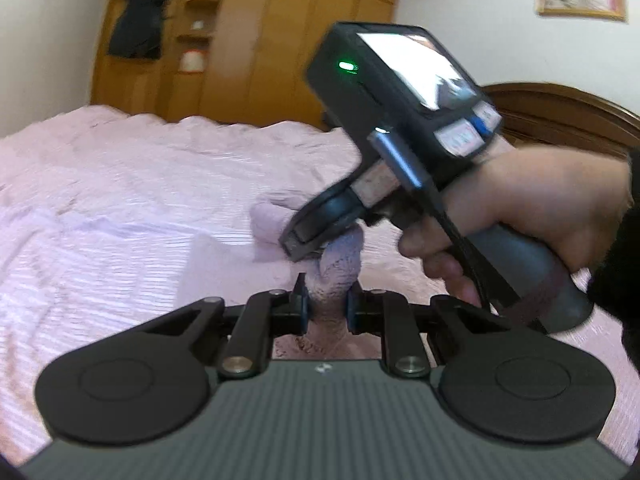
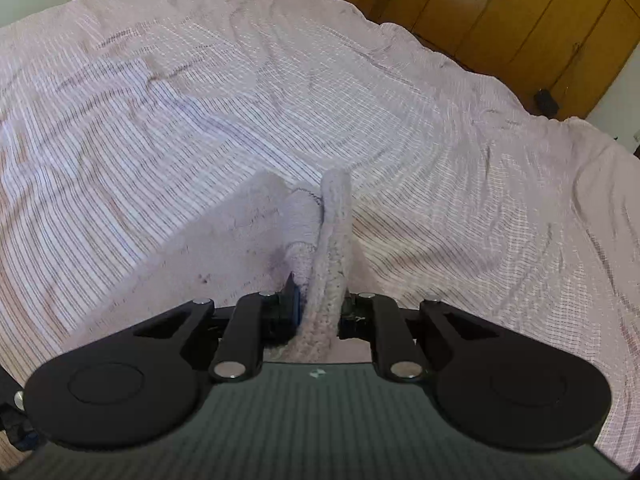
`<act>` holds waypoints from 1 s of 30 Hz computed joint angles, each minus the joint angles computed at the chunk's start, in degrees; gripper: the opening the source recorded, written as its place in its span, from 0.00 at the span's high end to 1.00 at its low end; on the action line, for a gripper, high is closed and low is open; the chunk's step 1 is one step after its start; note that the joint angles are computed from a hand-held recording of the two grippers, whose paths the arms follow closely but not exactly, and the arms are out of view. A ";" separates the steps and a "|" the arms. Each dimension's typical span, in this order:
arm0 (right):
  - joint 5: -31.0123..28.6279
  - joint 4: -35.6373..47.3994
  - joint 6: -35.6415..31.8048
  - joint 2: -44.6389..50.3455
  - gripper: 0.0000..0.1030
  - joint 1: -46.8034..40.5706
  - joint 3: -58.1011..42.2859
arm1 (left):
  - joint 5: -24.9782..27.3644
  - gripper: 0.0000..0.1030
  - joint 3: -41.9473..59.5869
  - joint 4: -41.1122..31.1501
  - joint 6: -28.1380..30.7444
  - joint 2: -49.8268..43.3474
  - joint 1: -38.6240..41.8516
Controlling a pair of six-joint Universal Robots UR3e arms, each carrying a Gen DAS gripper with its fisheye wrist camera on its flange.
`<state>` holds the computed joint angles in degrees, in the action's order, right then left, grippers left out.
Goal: Fold small clothes
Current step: 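Lift the cardigan edge with both grippers and fold it over the body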
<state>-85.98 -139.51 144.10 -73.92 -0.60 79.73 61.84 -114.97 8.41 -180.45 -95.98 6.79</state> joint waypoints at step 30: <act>43.88 -1.03 2.89 6.81 0.83 -36.12 14.11 | 41.06 0.79 15.43 22.87 22.29 -31.63 -34.83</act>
<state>-42.10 -140.54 146.99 -67.11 -36.72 93.83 102.90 -99.55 31.27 -158.16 -127.62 -28.04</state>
